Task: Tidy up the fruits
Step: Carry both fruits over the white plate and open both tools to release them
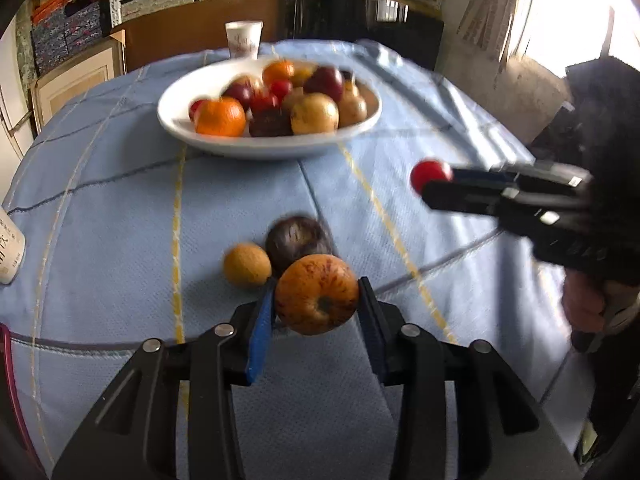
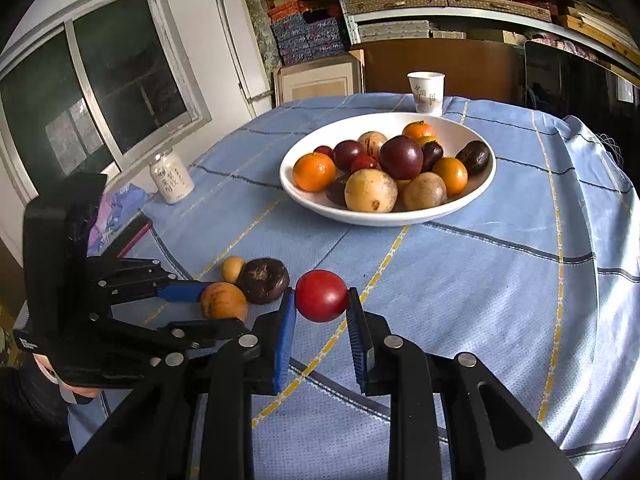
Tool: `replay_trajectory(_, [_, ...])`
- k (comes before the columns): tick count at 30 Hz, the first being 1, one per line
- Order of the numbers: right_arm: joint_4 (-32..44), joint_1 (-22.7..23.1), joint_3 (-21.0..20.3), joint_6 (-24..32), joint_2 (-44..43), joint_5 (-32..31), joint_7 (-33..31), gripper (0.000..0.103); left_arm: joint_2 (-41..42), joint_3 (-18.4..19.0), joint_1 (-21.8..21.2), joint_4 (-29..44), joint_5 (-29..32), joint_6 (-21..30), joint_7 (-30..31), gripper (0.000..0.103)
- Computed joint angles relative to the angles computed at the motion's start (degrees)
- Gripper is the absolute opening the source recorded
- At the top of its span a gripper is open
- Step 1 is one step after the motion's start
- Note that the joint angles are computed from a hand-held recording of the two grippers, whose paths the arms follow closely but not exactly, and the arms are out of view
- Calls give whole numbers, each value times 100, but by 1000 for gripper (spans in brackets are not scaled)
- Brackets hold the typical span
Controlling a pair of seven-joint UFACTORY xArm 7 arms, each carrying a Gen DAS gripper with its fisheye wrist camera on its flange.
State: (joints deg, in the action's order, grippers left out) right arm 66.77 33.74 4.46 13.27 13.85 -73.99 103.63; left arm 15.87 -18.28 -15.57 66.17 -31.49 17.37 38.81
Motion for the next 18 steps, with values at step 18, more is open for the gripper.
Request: replay_trajectory(18, [2041, -463, -610, 331, 1329, -140, 553, 30, 3705, 1397, -1062, 6187, 2675, 1681, -3224, 40])
